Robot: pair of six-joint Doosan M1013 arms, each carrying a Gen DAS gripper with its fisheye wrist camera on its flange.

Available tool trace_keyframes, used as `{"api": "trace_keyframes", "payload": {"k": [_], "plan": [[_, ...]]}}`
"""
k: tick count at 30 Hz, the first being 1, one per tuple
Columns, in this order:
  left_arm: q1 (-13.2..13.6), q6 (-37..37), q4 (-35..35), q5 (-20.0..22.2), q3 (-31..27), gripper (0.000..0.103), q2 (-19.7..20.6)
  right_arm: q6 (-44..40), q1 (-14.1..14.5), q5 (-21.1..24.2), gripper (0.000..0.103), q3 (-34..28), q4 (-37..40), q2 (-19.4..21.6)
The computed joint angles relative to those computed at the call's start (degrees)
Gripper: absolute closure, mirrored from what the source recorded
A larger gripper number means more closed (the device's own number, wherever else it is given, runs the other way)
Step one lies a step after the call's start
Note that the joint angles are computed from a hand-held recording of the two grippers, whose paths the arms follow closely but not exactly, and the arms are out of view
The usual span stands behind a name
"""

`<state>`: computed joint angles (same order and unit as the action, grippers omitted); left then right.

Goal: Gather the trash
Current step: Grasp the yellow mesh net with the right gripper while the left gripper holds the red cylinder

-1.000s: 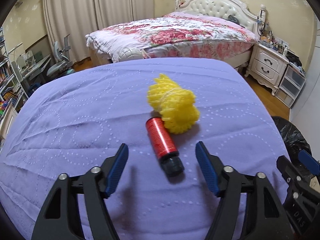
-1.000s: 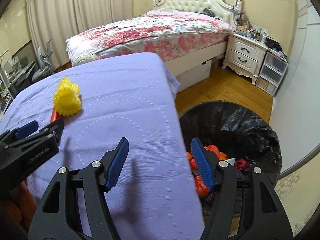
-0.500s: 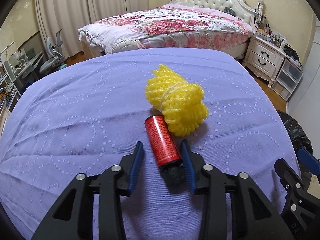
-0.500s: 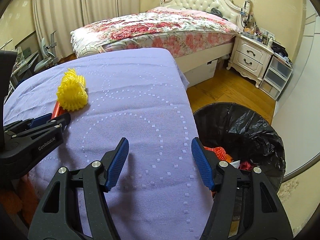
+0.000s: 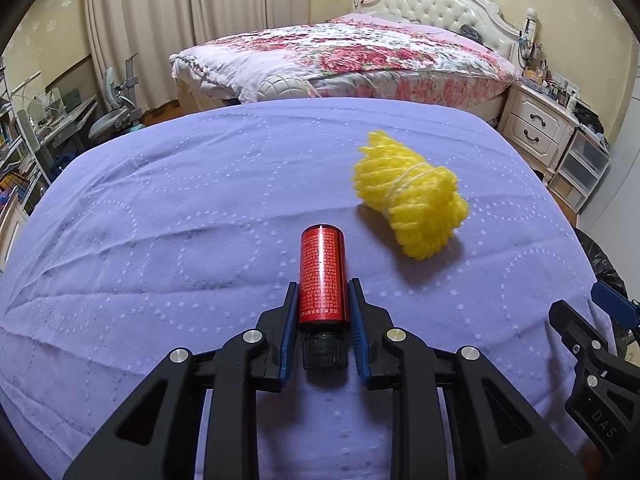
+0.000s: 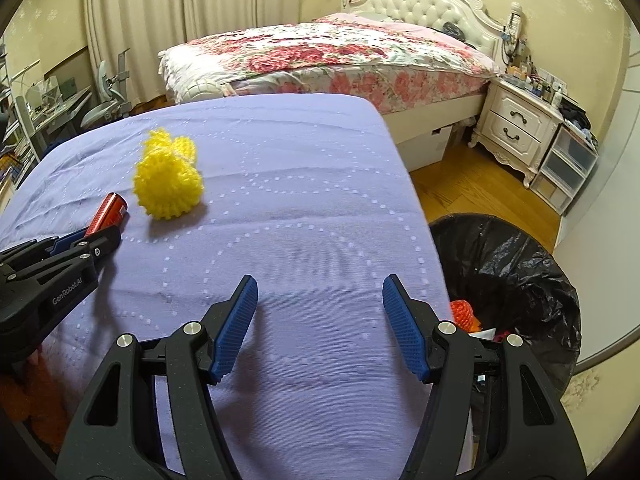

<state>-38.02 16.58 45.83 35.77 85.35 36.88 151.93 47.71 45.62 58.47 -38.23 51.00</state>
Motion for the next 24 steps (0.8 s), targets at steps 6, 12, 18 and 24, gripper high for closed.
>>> {"api": "trace_keyframes", "payload": {"k": [6,12,18,24], "plan": [[0.6,-2.5,1.8,-0.4,2.1,0.078,-1.2,-4.5,0.6,0.8,0.035,-3.5,1.9,1.9],[2.0,-4.7,2.4,-0.2,3.6,0.078,-2.0,-10.1,0.8,2.2,0.035,-8.3,5.3,4.3],[3.0,-6.1,3.0,0.0,4.3,0.078,-2.4,-15.6,0.7,4.6,0.035,-15.7,9.3,8.1],[4.0,-5.9,2.7,0.0,4.5,0.078,-2.5,-19.3,0.5,8.0,0.035,-23.7,11.9,12.2]]}}
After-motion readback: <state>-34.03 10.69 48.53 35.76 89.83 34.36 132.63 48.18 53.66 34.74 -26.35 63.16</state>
